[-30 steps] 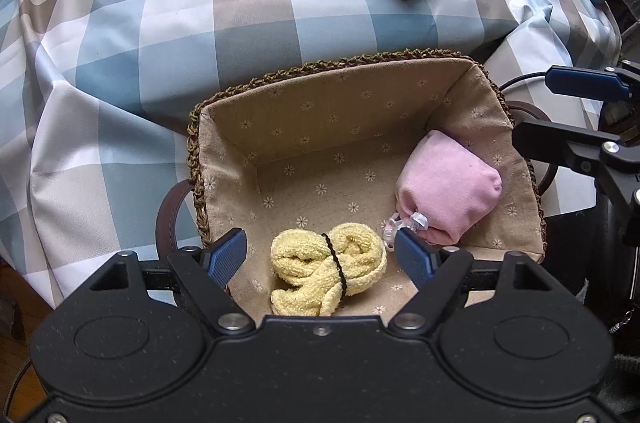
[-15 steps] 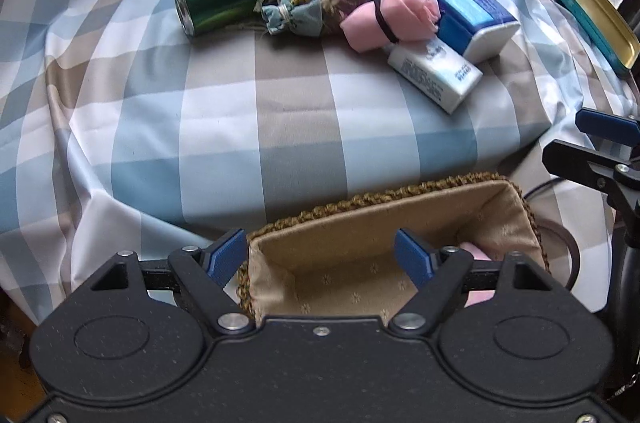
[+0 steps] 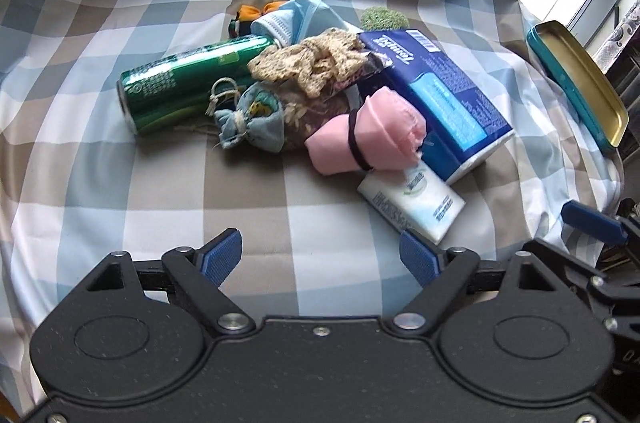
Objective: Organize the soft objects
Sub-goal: 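Reach the left gripper to the pink rolled cloth with black band and grasp it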
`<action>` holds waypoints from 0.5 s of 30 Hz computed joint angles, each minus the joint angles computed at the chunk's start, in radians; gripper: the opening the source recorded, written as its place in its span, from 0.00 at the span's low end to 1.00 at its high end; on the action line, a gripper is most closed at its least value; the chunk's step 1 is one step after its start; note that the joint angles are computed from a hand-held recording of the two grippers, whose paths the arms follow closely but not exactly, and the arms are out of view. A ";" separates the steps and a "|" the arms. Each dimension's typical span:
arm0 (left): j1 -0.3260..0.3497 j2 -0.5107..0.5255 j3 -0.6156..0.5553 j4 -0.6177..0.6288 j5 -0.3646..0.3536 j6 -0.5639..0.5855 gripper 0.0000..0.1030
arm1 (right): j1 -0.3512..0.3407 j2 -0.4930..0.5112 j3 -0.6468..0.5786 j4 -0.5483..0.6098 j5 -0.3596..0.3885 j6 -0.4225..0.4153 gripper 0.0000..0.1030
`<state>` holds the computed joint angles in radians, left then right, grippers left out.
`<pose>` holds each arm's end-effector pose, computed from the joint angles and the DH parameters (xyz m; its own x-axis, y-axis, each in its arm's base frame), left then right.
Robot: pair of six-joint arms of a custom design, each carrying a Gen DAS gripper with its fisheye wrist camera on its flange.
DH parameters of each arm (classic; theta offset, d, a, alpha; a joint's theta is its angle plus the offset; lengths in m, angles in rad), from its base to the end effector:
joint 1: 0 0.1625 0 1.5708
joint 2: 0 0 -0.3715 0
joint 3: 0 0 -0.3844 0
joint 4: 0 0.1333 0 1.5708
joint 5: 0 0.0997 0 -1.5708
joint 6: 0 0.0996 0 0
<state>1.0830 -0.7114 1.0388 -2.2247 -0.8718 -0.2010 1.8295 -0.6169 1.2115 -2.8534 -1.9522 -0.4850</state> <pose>-0.1838 -0.7676 0.2412 -0.8460 0.0059 -0.5332 0.2807 0.8551 -0.4360 0.2867 -0.7074 0.1540 -0.7551 -0.3561 0.5504 -0.6213 0.6565 -0.4277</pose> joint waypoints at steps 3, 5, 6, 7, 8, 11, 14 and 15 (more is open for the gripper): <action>0.008 0.053 -0.065 -0.043 -0.017 0.041 0.82 | -0.005 0.012 -0.008 -0.026 -0.004 0.008 0.75; 0.017 0.082 -0.106 -0.058 -0.038 0.053 0.82 | -0.010 0.016 -0.012 -0.028 -0.001 0.021 0.75; 0.022 0.096 -0.126 -0.063 -0.052 0.056 0.82 | -0.012 0.017 -0.014 -0.026 0.001 0.029 0.75; 0.027 0.111 -0.149 -0.066 -0.065 0.054 0.82 | -0.016 0.019 -0.019 -0.023 0.004 0.037 0.75; 0.032 0.123 -0.166 -0.071 -0.078 0.053 0.82 | -0.018 0.021 -0.022 -0.024 0.004 0.042 0.75; 0.046 0.159 -0.216 -0.085 -0.109 0.048 0.82 | -0.024 0.029 -0.033 -0.028 0.003 0.055 0.75; 0.058 0.196 -0.267 -0.086 -0.117 0.033 0.83 | -0.029 0.031 -0.037 -0.023 0.008 0.074 0.75; 0.064 0.208 -0.288 -0.081 -0.128 0.027 0.83 | -0.031 0.032 -0.038 -0.024 0.009 0.077 0.75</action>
<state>1.1471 -0.5032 0.7512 -2.3062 -1.0002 -0.1737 1.7990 -0.5847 1.1734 -2.8779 -1.9428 -0.4084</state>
